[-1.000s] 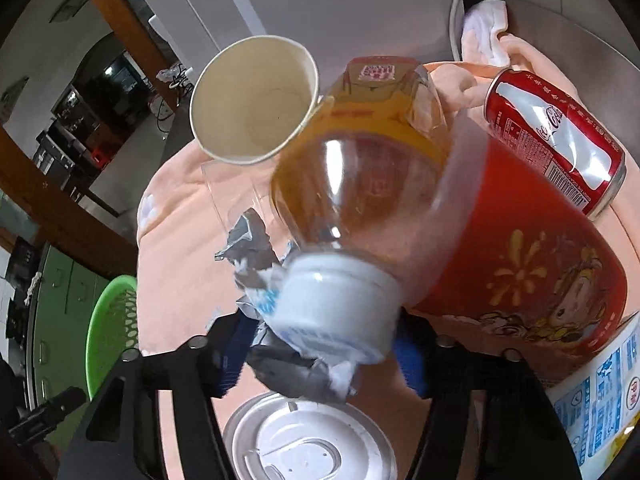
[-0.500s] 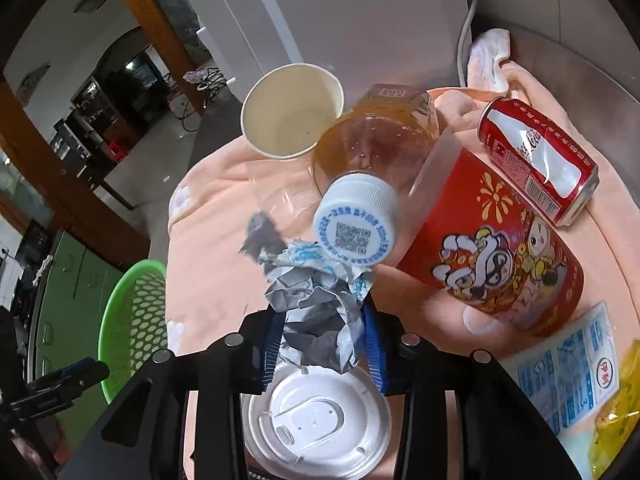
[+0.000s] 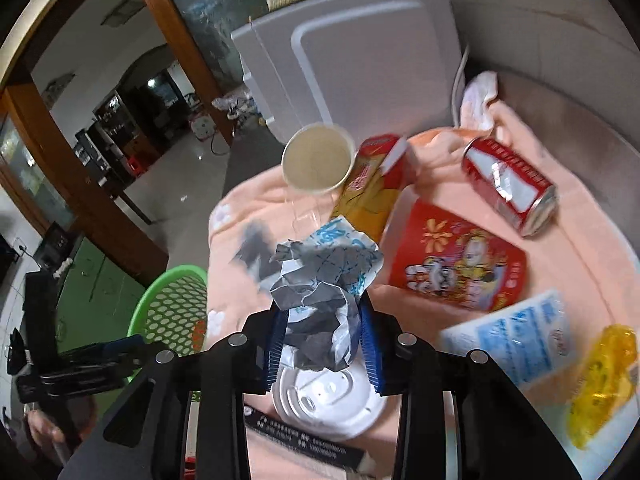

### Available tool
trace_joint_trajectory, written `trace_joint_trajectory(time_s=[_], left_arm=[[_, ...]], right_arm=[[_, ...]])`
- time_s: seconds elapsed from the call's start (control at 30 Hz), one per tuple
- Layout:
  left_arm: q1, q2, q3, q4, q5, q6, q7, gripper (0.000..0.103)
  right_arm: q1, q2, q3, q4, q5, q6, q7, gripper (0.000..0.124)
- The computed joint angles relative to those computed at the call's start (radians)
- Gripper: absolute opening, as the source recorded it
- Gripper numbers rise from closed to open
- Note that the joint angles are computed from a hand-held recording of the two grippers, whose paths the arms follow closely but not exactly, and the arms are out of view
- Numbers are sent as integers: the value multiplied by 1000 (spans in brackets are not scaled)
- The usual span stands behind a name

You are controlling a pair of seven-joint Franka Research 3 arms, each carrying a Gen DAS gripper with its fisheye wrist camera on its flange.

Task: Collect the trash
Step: 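Grasp the black box with the left tool while the right tool holds the foil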

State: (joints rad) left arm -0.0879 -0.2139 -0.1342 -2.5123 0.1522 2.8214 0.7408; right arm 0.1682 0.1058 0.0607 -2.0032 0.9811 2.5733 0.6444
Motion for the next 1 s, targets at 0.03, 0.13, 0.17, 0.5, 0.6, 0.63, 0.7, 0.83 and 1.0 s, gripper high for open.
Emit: trace_joint_trajectory(time_s=[0.03,0.13,0.17,0.5,0.6,0.63,0.7,0.83,1.0], left_arm=[[-23,9,10,6,-28,19,39,79],[-87,33,30,24,-120,59,171,79],[-105,42,33,30,-148,73,216,79],[-179,191,-14,145,-385,114,738,79],[-163,232,-52,185,-514,99,906,79],[-154,239,-68,193,-586,93,991,79],[-141,254,-86,206,-591,78,1045,79],[-127,270,-99,218,-461,74,986,79],[-105,289,-112,255,-443,58,1027,79]], right_arm=[[-6,-16,-3,-13,13,0,-14,33],[-16,-57,-19,-50,31,0,-40,33],[-19,-68,-25,-60,33,-2,-45,33],[-36,-138,-72,-133,39,11,-54,33],[-38,-148,-79,-146,40,15,-52,33],[-39,-151,-81,-151,38,18,-49,33],[-42,-151,-86,-154,39,16,-50,33],[-46,-151,-89,-160,33,19,-42,33],[-48,-158,-91,-171,34,18,-43,33]])
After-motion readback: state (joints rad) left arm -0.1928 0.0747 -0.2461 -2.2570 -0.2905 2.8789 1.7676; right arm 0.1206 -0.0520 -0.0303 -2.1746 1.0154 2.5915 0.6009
